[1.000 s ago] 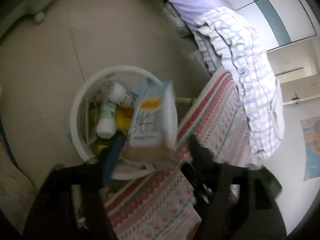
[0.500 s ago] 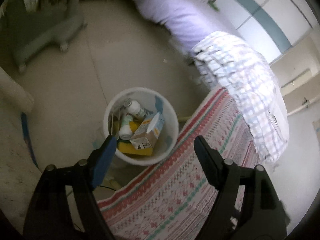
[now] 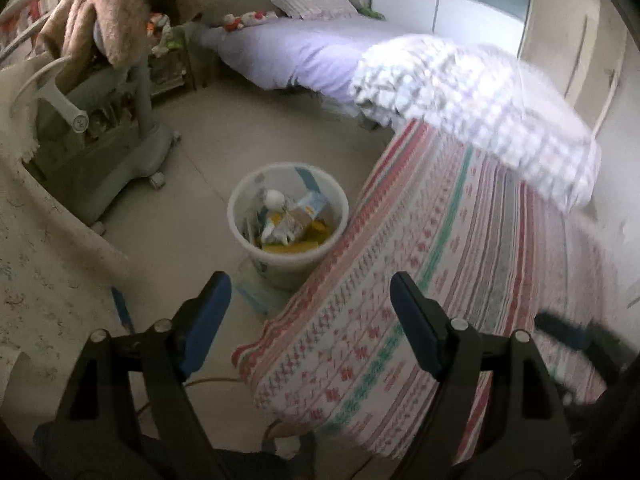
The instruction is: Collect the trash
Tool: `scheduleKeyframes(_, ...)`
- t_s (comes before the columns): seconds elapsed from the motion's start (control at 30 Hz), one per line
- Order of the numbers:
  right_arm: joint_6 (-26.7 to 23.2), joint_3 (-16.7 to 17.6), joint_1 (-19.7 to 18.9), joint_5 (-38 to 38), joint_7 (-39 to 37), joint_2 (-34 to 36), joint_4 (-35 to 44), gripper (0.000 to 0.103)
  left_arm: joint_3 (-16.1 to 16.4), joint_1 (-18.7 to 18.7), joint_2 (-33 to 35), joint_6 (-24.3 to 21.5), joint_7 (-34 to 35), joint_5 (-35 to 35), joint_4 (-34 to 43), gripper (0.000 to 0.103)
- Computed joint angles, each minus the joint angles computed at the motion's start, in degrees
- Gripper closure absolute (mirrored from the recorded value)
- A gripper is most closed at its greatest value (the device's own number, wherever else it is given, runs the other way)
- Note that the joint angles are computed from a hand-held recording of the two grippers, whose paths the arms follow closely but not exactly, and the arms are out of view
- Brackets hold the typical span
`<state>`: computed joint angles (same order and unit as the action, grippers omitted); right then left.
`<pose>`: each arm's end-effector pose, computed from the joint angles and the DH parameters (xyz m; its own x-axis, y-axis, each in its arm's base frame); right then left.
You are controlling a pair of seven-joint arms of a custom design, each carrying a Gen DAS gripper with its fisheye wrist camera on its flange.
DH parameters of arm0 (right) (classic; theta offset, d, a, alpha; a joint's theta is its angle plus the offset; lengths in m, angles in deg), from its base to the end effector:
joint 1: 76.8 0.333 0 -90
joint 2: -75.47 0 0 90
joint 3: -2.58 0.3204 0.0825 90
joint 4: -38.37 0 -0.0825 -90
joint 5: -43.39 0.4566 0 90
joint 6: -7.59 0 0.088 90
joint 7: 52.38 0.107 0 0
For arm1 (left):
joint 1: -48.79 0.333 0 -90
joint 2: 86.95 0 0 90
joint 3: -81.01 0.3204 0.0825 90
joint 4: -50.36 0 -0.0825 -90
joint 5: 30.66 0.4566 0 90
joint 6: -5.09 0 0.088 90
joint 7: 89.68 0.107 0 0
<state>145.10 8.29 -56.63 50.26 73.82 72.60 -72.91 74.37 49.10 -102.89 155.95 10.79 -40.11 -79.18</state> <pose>0.5882 0.2874 0.5404 -0.1633 -0.9138 -0.3720 -0.8994 0.2928 -0.3245 0.5743 -0.0631 0.5234 -0.1841 -0.9829 0.0084 -0.7805 0.1410 -0.6091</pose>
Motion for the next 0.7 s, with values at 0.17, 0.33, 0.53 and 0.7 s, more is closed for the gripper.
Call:
scheduleKeyframes(0.17,0.43,-0.02,-0.01,0.60,-0.17,-0.30,-0.73,0.035,-2.98,1.49,-2.45,2.94,-4.18,6.36,-3.19,0.021)
scheduleKeyframes(0.33,-0.50,0.23,0.19,-0.77,1.40,0.08,-0.53,0.034,-3.80,1.59,-3.93,4.02,-6.36,9.88,-4.85,0.021)
scheduleKeyframes(0.53,-0.96,0.29,0.24,-2.27,2.31,0.20,-0.23,0.034,-3.83,1.21,-4.58,3.48,-7.48,10.75,-5.38,0.021)
scheduleKeyframes(0.7,-1.17,0.23,0.17,-2.57,2.67,0.30,-0.25,0.034,-3.51,0.82,-4.81,3.21,-7.54,10.29,-5.53,0.021)
